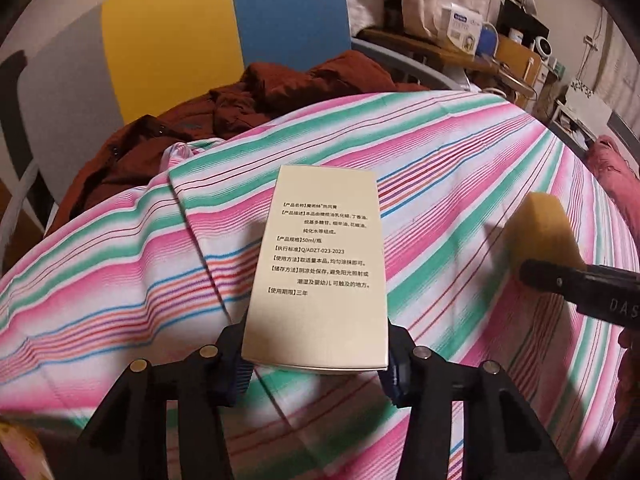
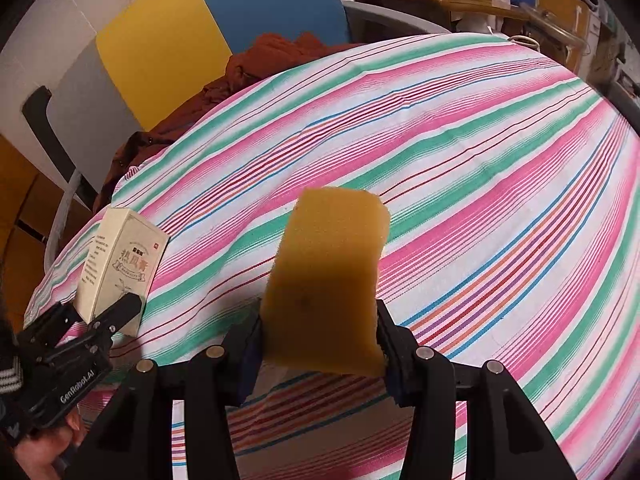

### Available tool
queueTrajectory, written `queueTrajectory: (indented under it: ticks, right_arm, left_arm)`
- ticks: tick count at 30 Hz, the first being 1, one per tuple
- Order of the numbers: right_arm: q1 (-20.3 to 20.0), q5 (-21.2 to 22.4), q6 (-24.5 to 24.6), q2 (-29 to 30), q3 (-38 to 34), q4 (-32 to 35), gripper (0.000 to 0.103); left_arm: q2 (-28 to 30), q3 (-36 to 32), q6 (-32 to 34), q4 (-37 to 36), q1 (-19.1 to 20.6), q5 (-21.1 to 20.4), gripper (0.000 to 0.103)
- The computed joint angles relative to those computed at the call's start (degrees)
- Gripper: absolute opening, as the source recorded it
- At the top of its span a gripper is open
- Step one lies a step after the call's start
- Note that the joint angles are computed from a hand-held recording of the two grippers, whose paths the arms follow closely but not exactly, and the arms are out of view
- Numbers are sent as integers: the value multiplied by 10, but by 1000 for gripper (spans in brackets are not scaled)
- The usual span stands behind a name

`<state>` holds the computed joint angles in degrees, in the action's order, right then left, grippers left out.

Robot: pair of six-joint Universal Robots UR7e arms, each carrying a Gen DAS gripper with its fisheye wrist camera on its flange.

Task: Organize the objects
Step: 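Grasp the yellow sponge with the right gripper while the left gripper grasps the cream box, then carry the cream box and yellow sponge into the gold tray and open both grippers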

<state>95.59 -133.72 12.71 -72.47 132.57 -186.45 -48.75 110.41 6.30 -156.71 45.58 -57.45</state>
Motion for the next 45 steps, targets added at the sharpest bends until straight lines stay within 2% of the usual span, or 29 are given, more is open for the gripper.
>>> queueTrajectory:
  ticks: [9,15,21,27,37,40,45]
  right_arm:
    - [14,-11,-41,19,-6,-33,50]
    - [30,-22,-86,42,-11,-68,49]
    - [39,-22,-120,60,-14,-93,49]
    - [51,-10,-156,73,-14,-122,49]
    - [65,25,-198,94,-15,-138,49]
    - [64,36,-201,98,-14,-140,49]
    - [72,30,-223,112,-16,-149,49]
  left_arm:
    - [-20,96,18,-118,-30,0,50]
    - [-45,135,2,-145,-34,-14,50]
    - [-71,198,7,-204,-59,13,50]
    - [-105,226,-31,-209,-56,12,50]
    - [-149,273,-41,-220,-74,-11,50]
    - [-178,291,-56,-209,-83,-23,50]
    - [-247,321,-74,-175,-96,-45,50]
